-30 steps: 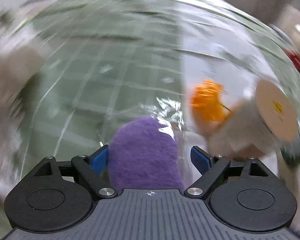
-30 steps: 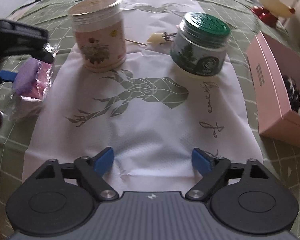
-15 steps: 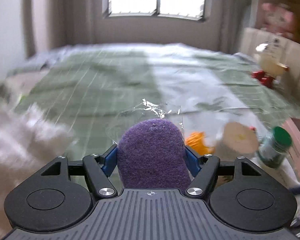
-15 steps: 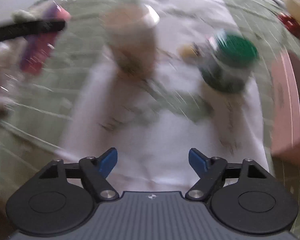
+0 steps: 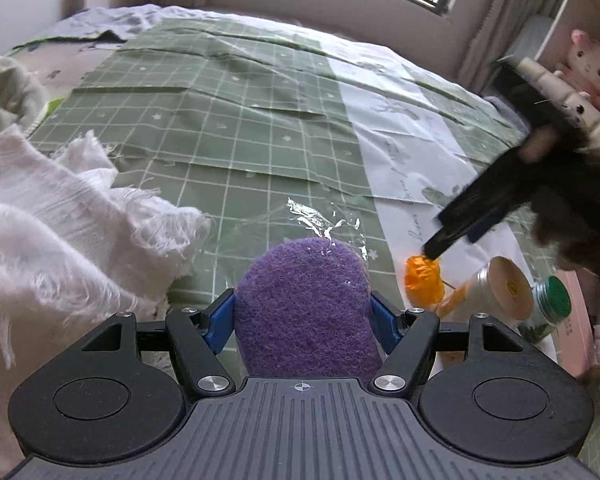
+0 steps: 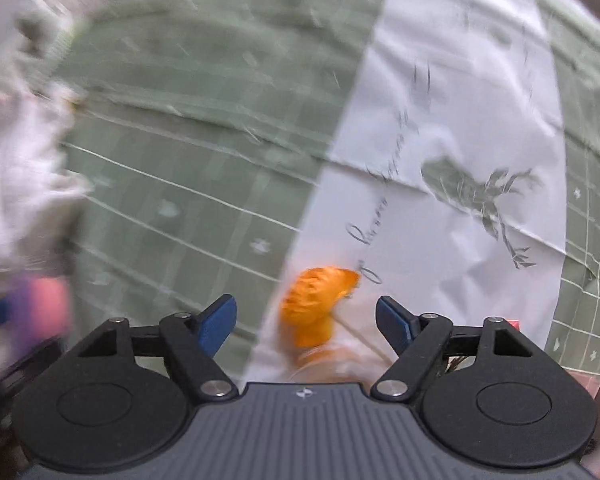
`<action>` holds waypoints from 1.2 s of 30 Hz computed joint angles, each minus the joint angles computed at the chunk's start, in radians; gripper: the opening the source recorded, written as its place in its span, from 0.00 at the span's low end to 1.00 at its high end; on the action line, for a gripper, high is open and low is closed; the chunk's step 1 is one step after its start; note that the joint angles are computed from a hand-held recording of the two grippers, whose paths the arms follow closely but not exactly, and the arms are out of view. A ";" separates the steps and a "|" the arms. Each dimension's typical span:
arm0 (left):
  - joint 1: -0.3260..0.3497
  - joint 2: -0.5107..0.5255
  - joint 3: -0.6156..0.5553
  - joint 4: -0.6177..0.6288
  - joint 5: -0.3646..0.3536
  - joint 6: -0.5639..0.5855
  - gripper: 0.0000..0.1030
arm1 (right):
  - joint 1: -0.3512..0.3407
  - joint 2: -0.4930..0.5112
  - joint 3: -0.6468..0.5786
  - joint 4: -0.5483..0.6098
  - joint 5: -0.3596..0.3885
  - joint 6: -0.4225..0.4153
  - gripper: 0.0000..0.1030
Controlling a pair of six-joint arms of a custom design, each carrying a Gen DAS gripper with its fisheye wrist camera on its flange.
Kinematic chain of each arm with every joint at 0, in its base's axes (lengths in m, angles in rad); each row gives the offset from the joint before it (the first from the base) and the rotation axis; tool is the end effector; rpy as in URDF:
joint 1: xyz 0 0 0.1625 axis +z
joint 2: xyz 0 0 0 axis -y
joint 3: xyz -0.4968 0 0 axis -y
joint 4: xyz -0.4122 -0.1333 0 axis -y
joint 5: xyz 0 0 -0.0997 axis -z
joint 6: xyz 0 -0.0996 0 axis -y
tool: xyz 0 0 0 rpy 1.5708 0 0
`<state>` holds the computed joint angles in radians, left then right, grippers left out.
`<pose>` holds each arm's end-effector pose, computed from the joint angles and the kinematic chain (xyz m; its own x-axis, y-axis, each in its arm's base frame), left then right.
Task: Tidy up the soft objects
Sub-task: 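Grasp the orange ribbon flower with the right gripper while the left gripper holds the sponge, then carry sponge and orange flower into the pink box and open both grippers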
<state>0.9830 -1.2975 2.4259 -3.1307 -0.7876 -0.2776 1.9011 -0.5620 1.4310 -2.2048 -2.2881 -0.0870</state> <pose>-0.0694 -0.4712 0.2459 -0.8626 -0.0654 -0.5017 0.2780 0.7673 -0.5779 0.3126 -0.7026 0.0162 -0.6333 -0.4677 0.6166 -0.3719 0.8826 0.2875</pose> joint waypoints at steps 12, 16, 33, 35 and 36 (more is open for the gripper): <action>0.036 -0.017 0.014 0.048 -0.045 -0.031 0.72 | -0.013 0.119 -0.084 0.192 -0.125 0.039 0.16; 0.013 -0.012 -0.027 0.078 0.000 -0.034 0.72 | 0.011 0.036 0.010 0.018 -0.081 -0.063 0.07; -0.219 0.301 -0.348 0.006 -0.148 0.186 0.72 | 0.006 -0.597 0.325 -0.383 0.101 -0.298 0.07; -0.234 0.381 -0.397 0.001 -0.244 0.199 0.72 | -0.028 -0.670 0.359 -0.431 0.085 -0.319 0.08; -0.239 0.425 -0.423 0.003 -0.291 0.202 0.72 | -0.048 -0.705 0.377 -0.452 0.084 -0.324 0.08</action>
